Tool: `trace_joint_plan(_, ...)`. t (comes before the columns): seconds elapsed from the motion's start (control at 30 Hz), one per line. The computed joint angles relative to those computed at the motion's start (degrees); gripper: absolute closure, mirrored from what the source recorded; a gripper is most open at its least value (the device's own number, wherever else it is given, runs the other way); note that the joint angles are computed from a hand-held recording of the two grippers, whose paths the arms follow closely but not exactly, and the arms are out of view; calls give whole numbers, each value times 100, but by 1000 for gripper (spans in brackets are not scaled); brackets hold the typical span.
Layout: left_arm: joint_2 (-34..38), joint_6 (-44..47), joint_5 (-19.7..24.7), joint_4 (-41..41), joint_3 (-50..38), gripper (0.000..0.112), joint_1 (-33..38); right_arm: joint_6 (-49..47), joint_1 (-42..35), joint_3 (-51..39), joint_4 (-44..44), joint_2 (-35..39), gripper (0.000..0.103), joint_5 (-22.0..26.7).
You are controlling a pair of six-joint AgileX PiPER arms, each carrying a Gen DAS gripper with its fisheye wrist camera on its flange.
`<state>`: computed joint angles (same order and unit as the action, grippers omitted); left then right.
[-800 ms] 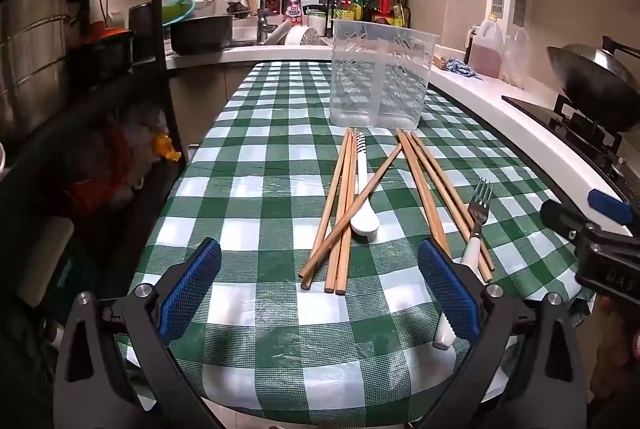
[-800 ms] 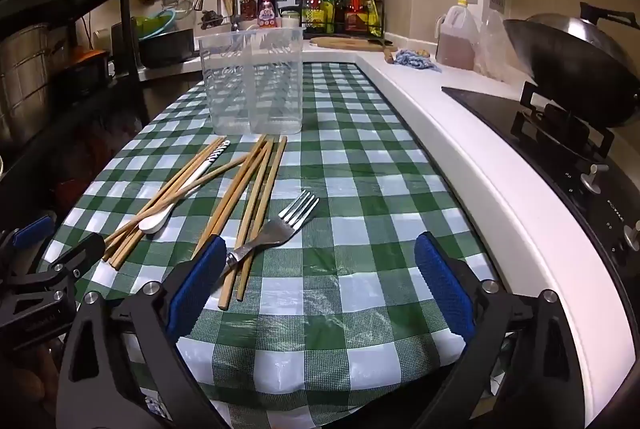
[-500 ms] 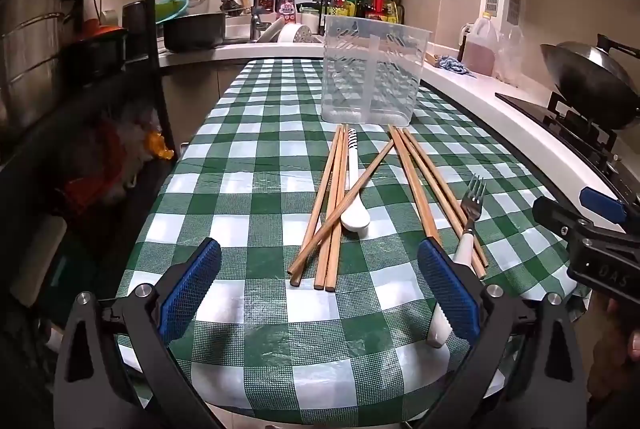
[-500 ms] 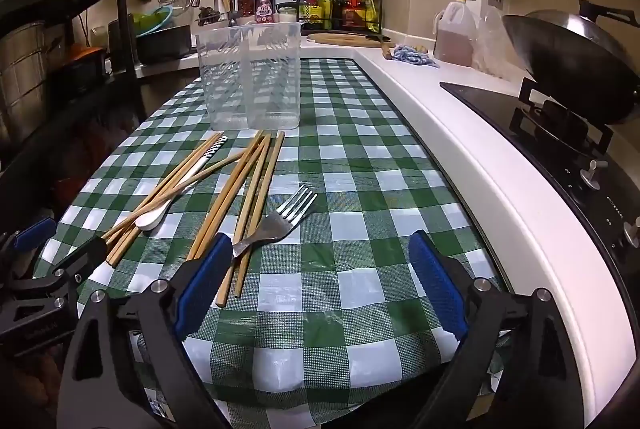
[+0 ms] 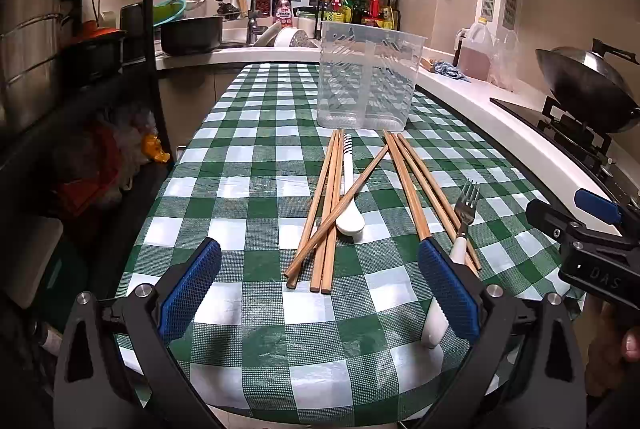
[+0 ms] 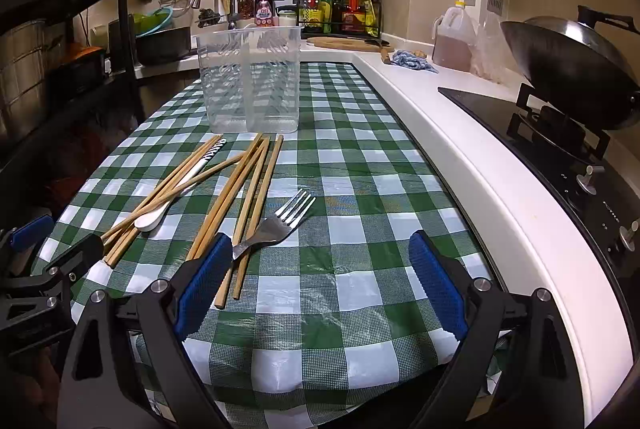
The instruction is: Organize utensils
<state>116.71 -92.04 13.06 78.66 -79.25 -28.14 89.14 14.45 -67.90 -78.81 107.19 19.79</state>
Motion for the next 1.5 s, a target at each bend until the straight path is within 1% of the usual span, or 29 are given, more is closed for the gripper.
trace_joint_plan(0.17, -29, -8, -2, 2, 13, 17, -30, 51, 2, 7, -52, 6, 15, -4)
trace_joint_plan(0.37, -37, -190, -72, 212, 40, 18, -26, 276, -27, 75, -258, -56, 15, -59)
trace_joint_plan(0.57, -75, -567, -166, 636, 96, 18, 2, 506, 15, 125, -516, -97, 15, -69)
trace_joint_plan(0.7, -72, -405, -199, 458, 67, 20, 10, 640, 5, 146, -608, -112, 15, -85)
trace_joint_plan(0.8, -76, -691, -212, 750, 95, 20, 1, 741, 24, 160, -698, -109, 15, -38)
trace_joint_plan(0.9, -58, -635, -235, 717, 67, 22, 11, 1075, 54, 225, -1038, -133, 15, 44)
trace_joint_plan(1.0, -83, -935, -227, 999, 130, 24, -1, 1471, 108, 291, -1453, -157, 15, 151)
trace_joint_plan(1.07, -79, -940, -212, 996, 123, 24, -10, 1639, 113, 314, -1633, -170, 16, 146)
trace_joint_plan(1.23, -90, -1039, -232, 1104, 149, 24, 3, 1705, 115, 312, -1683, -175, 18, 120)
trace_joint_plan(1.3, -84, -1099, -212, 1153, 150, 24, -4, 1663, 74, 306, -1608, -183, 18, -7)
trace_joint_plan(1.4, -94, -1094, -246, 1145, 170, 27, 16, 1387, 29, 266, -1319, -174, 20, -154)
trace_joint_plan(1.5, -95, -1057, -282, 1107, 176, 31, 36, 1224, 48, 247, -1167, -159, 21, -160)
